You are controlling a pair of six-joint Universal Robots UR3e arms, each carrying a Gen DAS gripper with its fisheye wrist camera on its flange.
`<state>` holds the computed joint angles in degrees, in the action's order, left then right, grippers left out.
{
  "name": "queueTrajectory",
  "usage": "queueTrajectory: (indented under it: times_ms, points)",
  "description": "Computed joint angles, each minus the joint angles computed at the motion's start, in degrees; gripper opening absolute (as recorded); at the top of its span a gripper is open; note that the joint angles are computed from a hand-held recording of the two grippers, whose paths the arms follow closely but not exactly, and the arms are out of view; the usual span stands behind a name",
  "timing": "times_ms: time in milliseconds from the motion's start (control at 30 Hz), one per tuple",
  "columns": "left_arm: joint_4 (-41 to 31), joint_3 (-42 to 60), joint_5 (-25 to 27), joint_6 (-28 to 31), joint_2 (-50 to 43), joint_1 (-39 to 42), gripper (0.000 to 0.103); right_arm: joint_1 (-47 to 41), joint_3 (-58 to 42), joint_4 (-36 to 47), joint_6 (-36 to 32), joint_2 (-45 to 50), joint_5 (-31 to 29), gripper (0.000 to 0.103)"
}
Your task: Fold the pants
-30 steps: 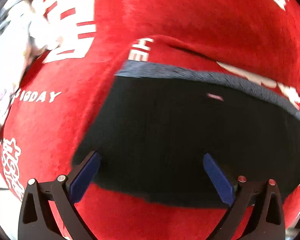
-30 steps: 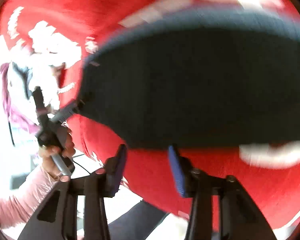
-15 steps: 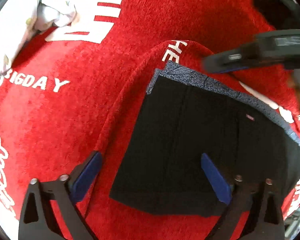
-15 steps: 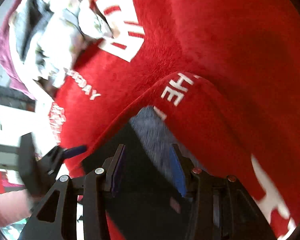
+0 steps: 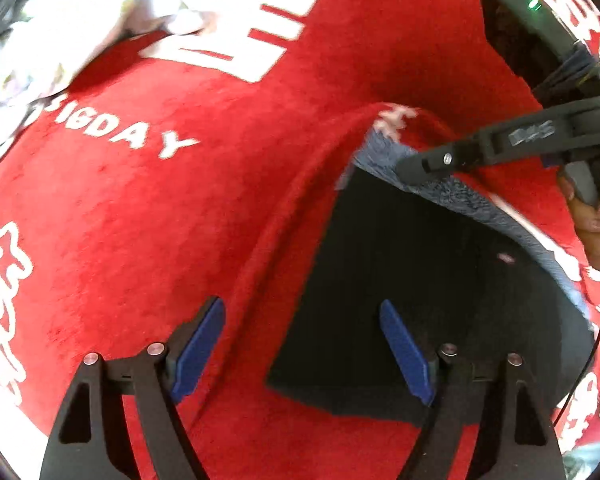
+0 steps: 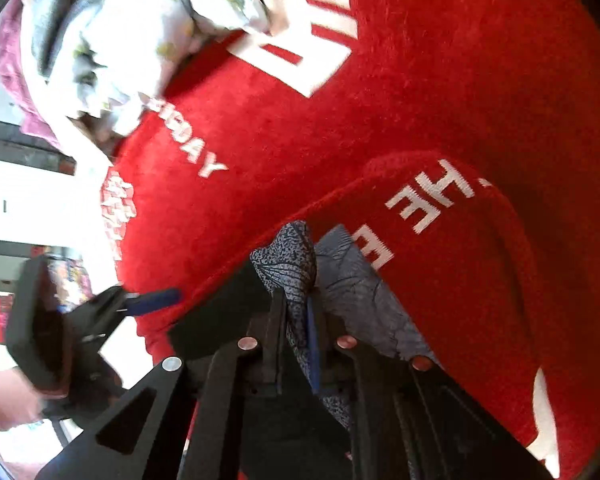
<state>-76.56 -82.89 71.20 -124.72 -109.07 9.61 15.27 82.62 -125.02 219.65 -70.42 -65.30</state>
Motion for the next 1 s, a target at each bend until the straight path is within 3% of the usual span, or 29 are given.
queueTrajectory:
  times_ms: [67,133,200,267,400,467,533,833,1000]
  points:
    - [2.9,-1.2,1.7,-2.1,0.3,-0.3,0.081,1.4,-3.1,2.1,2.0,4.1,-4.3,0.010]
    - [4.4,-2.0,2.0,-3.0,1.4,-0.1,0.081,1.6,0.1,-3.7,7.7,4.7,-6.2,0.013]
    - [5.9,-4.3,1.7,-2.3,4.1,-0.1,0.081,1.7,2.5,-7.7,13.8,3.6,-6.8,0.026]
    - [5.8,-5.8,1.2,-0.8,6.7,0.1,0.082,3.3,1.3,-5.1,15.3,1.7,-9.0,0.040]
    - [2.5,-7.3,1.7,0.6,10.3,-0.3,0.082,6.7,4.9,-3.0,19.3,-7.0,-12.7,0.054]
    - [0.5,-8.8,2.8,1.1,12.6,-1.0,0.085,8.5,7.8,0.2,22.8,-12.8,-14.4,0.055]
    - [-1.0,-10.9,3.4,1.2,15.4,-1.8,0.102,9.7,11.2,2.8,26.1,-18.3,-15.3,0.057]
    - [-4.4,-22.9,4.3,5.6,31.1,-6.4,0.102,20.8,27.0,6.9,47.7,-39.7,-22.1,0.072]
    - [-5.1,-27.8,5.4,3.0,38.7,-13.4,0.102,35.4,29.6,11.3,64.8,-46.3,-31.5,0.078]
